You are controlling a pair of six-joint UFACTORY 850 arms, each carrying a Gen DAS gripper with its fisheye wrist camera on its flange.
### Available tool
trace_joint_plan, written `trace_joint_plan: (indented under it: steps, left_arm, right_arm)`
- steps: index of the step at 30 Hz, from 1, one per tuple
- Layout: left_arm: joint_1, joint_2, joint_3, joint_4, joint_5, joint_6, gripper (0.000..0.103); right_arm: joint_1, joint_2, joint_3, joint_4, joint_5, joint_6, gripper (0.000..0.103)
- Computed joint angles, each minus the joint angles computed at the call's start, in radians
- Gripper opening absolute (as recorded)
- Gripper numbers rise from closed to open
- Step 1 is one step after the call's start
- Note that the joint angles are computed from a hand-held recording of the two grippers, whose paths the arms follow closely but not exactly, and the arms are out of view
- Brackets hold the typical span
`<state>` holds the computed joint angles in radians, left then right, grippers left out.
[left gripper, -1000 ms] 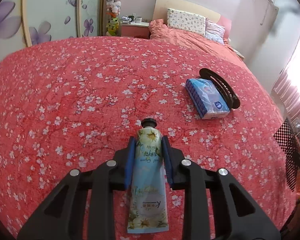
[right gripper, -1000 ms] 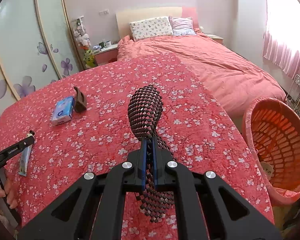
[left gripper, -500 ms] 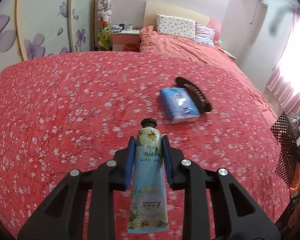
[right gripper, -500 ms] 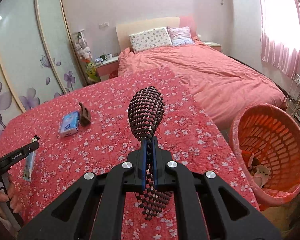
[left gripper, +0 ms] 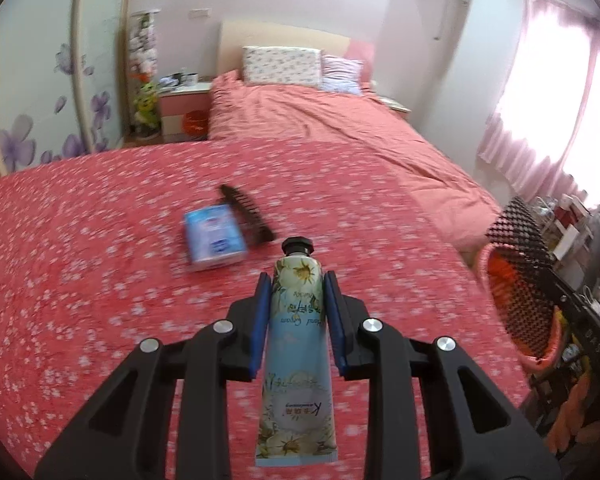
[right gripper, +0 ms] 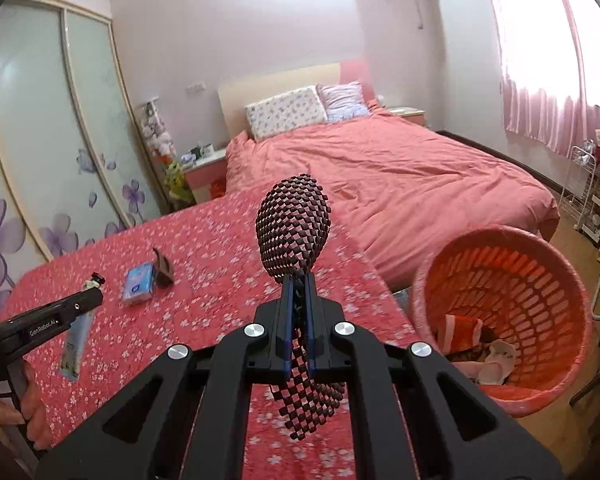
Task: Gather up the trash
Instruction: 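Carry the tube and mesh mat over the orange basket and open both grippers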
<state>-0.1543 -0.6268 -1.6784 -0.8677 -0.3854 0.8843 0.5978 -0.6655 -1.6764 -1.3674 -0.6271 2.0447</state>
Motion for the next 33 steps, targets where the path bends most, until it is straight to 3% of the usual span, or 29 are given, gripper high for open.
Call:
trace_joint_plan:
  steps: [20, 33]
  left_arm:
    - [-0.200, -0.027, -0.055, -0.188, -0.150, 0.197, 0.027]
    - [-0.316, -0.164, -0.229, -0.117, -0.223, 0.125, 0.027]
  right_arm:
    - [-0.043, 0.203, 0.316, -0.143, -0.142, 0.327, 0.005]
    - [-0.098, 0.252, 0.424, -0.182, -0.145, 0.473, 0.005]
